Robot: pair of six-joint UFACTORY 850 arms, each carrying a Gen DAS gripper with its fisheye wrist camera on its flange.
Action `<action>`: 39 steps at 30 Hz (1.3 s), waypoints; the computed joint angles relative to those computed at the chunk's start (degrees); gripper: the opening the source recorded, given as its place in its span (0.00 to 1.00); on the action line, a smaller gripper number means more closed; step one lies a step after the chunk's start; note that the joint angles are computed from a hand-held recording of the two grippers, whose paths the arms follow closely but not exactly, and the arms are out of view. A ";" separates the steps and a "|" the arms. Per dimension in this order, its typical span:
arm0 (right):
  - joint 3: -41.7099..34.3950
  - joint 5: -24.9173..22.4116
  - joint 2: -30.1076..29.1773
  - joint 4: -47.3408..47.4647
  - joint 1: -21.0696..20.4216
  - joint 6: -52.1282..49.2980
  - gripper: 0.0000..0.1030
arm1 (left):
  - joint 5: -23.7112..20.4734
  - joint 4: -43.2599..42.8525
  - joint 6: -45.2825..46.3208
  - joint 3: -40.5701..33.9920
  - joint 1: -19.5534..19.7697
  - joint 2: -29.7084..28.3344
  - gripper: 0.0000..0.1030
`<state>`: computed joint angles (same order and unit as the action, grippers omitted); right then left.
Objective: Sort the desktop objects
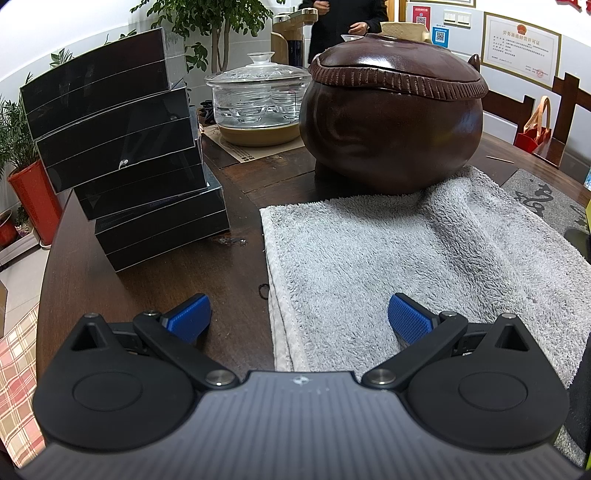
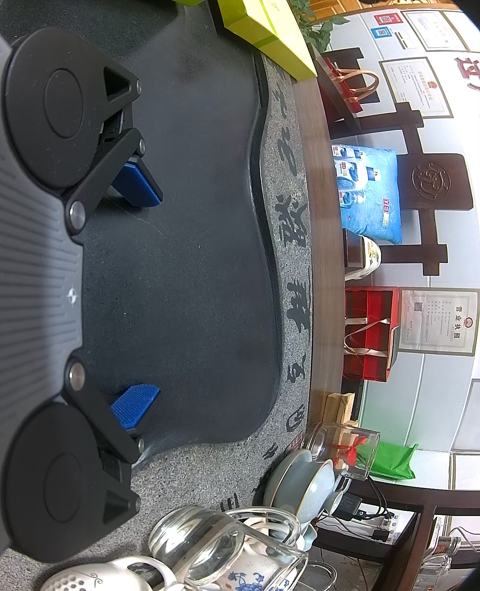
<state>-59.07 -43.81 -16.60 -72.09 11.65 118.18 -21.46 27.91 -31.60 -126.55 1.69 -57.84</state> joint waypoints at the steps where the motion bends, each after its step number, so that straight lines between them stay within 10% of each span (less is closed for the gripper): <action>1: 0.00 0.00 0.00 0.00 0.00 0.00 1.00 | -0.04 -0.03 0.06 -0.07 -0.01 -0.04 1.00; 30: -0.66 -0.36 -0.31 0.97 1.05 -0.29 1.00 | -1.54 -16.88 19.12 1.35 1.18 1.88 1.00; 39: -2.74 0.03 -0.10 5.51 3.22 -5.64 1.00 | 6.32 -20.94 24.70 13.93 1.24 10.81 1.00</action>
